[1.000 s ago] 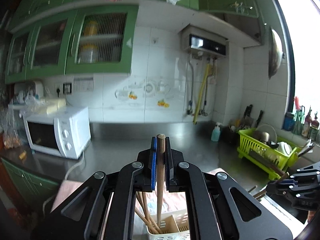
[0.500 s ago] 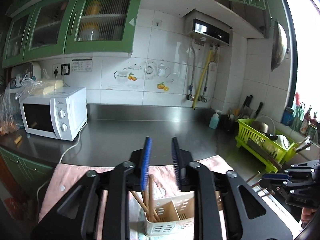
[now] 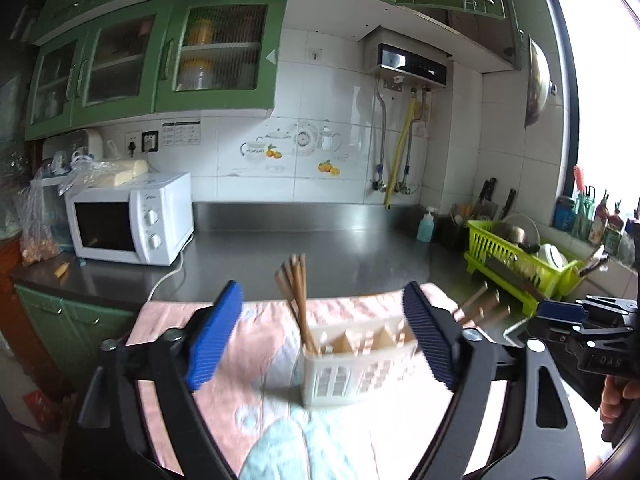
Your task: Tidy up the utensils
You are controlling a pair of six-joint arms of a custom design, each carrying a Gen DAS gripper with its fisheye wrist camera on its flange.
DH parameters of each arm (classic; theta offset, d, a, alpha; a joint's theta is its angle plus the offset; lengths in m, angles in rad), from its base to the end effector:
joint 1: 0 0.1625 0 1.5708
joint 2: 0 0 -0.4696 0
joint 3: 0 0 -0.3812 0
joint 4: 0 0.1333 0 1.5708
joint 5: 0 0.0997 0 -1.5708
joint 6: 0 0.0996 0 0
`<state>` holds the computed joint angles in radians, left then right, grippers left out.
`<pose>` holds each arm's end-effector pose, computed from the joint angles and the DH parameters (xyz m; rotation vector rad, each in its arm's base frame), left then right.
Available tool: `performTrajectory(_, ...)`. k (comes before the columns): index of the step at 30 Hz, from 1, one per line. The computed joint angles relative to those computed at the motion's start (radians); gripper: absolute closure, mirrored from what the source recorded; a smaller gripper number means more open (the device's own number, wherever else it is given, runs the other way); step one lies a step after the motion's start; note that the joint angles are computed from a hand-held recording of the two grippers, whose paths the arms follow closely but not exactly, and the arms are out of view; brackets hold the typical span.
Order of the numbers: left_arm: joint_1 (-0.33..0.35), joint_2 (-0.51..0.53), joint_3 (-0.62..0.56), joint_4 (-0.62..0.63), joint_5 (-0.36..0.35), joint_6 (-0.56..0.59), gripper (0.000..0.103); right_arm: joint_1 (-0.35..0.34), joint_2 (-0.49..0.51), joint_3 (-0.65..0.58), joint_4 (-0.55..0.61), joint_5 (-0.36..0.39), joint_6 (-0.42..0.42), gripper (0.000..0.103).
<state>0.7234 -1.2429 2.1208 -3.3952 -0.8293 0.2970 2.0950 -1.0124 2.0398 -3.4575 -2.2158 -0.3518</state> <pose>-0.2515 -0.4897 0.3517 0.8700 2.2057 -1.3916 0.3495 -0.4578 0.2580 0.6691 -2.2749 1.1374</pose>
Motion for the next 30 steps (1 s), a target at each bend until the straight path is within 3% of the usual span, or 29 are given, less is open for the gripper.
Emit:
performTrajectory(2,-0.015,-0.023,0.051,-0.023,0.03,-0.009,0.007,0.007,0.006,0.042,-0.057,-0.004,0.011,0.053)
performTrajectory(4,-0.03,-0.05,0.102,-0.027,0.055,-0.028,0.005,0.012,0.014,0.081,-0.104,-0.009,0.028,0.048)
performTrajectory(9,-0.058,-0.107,0.222,-0.019,0.116,-0.079,0.005,0.017,0.039,0.158,-0.196,0.005,0.084,0.032)
performTrajectory(15,-0.078,-0.158,0.332,0.044,0.179,-0.187,0.005,0.037,0.104,0.212,-0.328,-0.035,0.08,0.017)
performTrajectory(20,-0.107,-0.184,0.399,0.058,0.254,-0.246,0.005,0.05,0.151,0.243,-0.413,-0.079,0.085,0.014)
performTrajectory(30,-0.146,-0.219,0.462,0.132,0.309,-0.314,0.005,0.06,0.195,0.285,-0.458,-0.11,0.123,0.011)
